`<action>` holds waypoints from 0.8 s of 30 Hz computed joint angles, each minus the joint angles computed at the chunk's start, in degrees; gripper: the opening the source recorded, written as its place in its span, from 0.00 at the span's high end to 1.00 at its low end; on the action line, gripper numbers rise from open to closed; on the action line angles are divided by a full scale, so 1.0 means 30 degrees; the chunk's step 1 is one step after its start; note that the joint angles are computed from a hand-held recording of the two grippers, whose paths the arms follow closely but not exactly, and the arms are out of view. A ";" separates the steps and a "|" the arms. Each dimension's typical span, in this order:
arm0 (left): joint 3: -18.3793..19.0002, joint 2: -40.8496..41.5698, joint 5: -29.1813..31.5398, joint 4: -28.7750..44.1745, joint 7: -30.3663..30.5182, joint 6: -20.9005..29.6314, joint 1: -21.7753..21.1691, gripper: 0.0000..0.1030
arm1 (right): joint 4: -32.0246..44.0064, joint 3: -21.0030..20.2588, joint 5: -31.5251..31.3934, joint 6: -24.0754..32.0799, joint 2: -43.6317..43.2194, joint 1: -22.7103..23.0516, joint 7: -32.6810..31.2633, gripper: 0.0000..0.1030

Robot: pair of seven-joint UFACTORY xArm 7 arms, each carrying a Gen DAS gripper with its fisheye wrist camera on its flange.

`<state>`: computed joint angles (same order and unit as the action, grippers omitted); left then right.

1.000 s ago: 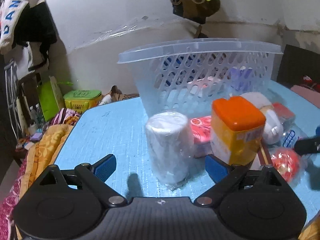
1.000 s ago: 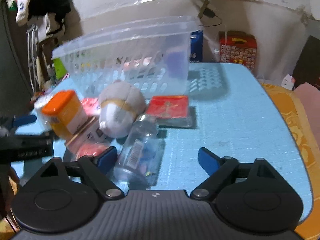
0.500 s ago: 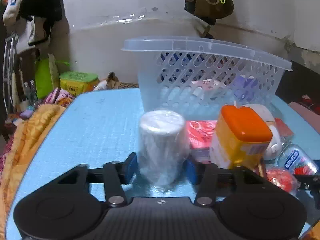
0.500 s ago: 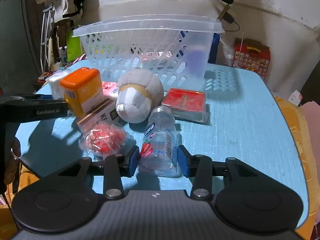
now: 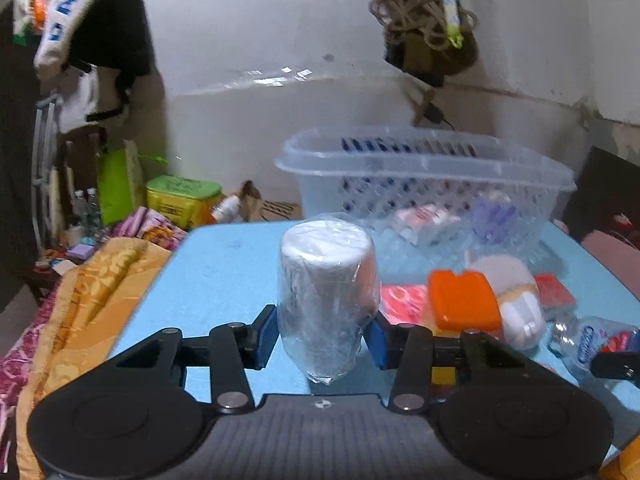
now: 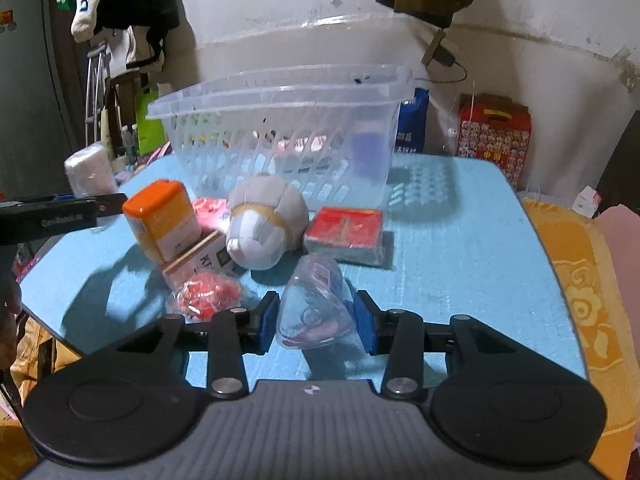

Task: Organize objects
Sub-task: 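Grasp the white wrapped cylinder with the left tool while the right tool grasps the clear cup, then lift both items over the basket and open both tools to drop them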

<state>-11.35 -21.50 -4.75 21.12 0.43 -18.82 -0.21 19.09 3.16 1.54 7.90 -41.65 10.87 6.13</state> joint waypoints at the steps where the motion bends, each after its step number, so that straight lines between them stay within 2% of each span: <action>1: -0.0101 -0.0172 -0.0186 -0.0067 -0.0060 -0.0144 0.0170 0.52 | -0.0056 -0.0121 0.0032 -0.0150 -0.0136 0.0039 -0.0035 0.57; 7: 0.1415 -0.0854 0.0448 -0.0258 -0.0418 -0.0669 -0.0687 0.52 | -0.0328 -0.1230 0.0575 -0.0800 -0.0800 0.0704 -0.0480 0.58; 10: 0.2415 -0.1113 0.1159 -0.0391 -0.0681 -0.0962 -0.1609 0.52 | -0.0203 -0.1836 0.0864 -0.0814 -0.0399 0.1203 -0.0879 0.58; 15: 0.3540 -0.0893 0.2308 -0.0388 -0.1024 -0.1246 -0.2703 0.52 | -0.0099 -0.2125 0.1326 -0.0557 -0.0500 0.1614 -0.1271 0.59; 24: 0.6354 -0.1321 0.4492 -0.0601 -0.2347 -0.1336 -0.4486 0.52 | -0.0216 -0.0842 0.1243 -0.1320 -0.1272 0.0890 -0.0634 0.59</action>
